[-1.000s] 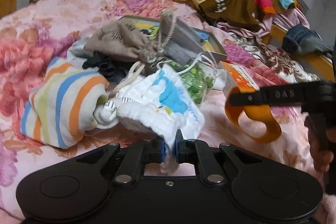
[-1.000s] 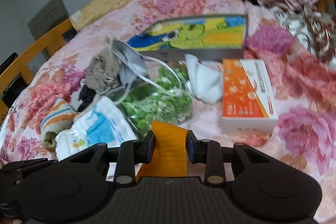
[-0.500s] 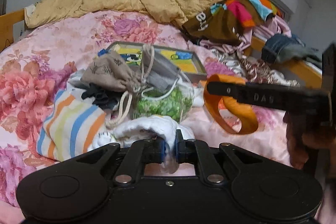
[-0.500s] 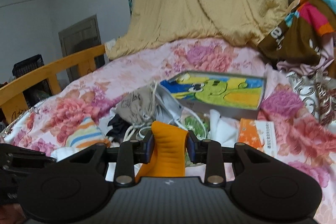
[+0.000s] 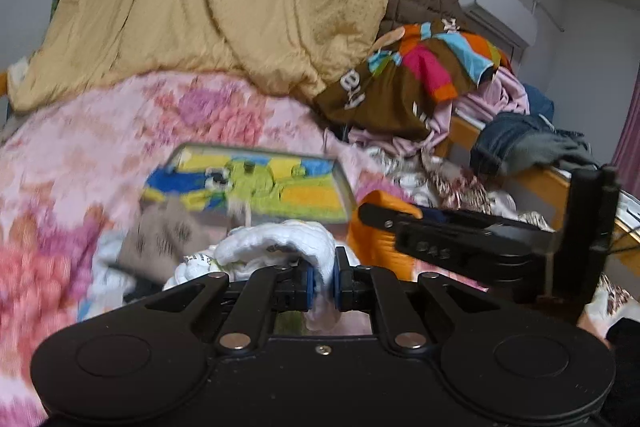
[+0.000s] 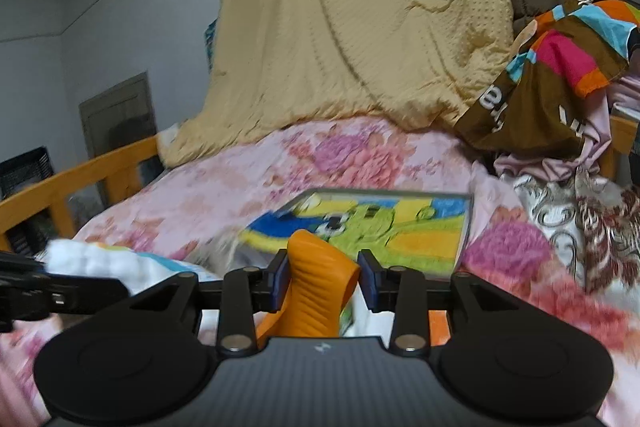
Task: Organize soft objects
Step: 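Carry both items into the cartoon picture tray and open both grippers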
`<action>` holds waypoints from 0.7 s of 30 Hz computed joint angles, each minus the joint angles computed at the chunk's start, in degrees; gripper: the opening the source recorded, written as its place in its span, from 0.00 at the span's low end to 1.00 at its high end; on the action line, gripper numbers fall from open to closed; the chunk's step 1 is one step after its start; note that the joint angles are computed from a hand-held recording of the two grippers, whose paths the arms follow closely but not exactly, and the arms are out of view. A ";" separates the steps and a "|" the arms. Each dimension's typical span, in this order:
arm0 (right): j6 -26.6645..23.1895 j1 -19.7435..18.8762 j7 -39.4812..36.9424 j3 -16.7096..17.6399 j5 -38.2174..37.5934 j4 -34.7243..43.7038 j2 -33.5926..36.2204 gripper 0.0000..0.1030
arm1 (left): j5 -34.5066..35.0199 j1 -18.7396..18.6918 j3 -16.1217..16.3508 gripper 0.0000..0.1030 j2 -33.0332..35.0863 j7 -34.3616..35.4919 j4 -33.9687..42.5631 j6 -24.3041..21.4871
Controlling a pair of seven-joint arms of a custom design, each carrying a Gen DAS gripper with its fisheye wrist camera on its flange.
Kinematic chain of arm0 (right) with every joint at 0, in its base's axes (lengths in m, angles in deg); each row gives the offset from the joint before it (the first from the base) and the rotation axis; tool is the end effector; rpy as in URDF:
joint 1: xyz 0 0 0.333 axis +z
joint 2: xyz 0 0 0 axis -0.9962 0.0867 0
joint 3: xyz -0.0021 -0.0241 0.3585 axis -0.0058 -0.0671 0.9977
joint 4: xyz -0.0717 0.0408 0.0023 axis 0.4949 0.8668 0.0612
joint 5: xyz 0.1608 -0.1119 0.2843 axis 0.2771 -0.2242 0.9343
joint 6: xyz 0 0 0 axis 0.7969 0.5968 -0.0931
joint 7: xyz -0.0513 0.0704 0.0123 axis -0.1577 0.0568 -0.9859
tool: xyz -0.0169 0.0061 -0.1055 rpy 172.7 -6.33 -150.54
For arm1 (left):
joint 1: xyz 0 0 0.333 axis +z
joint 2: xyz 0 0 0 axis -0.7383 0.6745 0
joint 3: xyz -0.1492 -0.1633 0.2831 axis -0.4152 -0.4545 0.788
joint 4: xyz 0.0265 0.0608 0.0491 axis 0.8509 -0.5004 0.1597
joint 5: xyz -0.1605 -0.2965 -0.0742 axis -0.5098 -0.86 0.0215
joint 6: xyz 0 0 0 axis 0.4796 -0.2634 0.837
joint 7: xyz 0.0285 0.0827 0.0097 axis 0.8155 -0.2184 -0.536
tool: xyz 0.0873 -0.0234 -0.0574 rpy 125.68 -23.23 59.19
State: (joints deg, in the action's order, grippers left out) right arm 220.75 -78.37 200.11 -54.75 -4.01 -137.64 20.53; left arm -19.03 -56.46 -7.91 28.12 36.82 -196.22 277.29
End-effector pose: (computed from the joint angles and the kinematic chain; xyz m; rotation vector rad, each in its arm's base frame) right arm 0.5516 0.2211 0.5209 -1.6077 1.0708 -0.5758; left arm 0.4374 -0.0672 0.5525 -1.5760 1.6175 -1.2094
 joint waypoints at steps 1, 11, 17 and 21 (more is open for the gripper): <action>-0.18 0.41 -0.10 -0.23 1.09 1.68 1.20 0.39 | -0.64 0.56 -0.69 0.09 0.94 0.88 1.36 0.27; -5.60 -2.57 1.28 4.04 6.70 22.55 16.84 0.38 | -8.54 6.57 -8.68 0.09 14.92 9.67 18.78 -1.68; -10.72 -4.53 -1.40 7.16 8.99 31.27 23.41 0.38 | -15.15 6.56 -10.10 0.09 26.47 15.66 32.59 -6.64; -14.50 -5.67 -3.55 9.76 12.13 37.06 27.19 0.38 | -18.78 8.05 -12.57 0.09 33.53 17.41 42.03 -11.00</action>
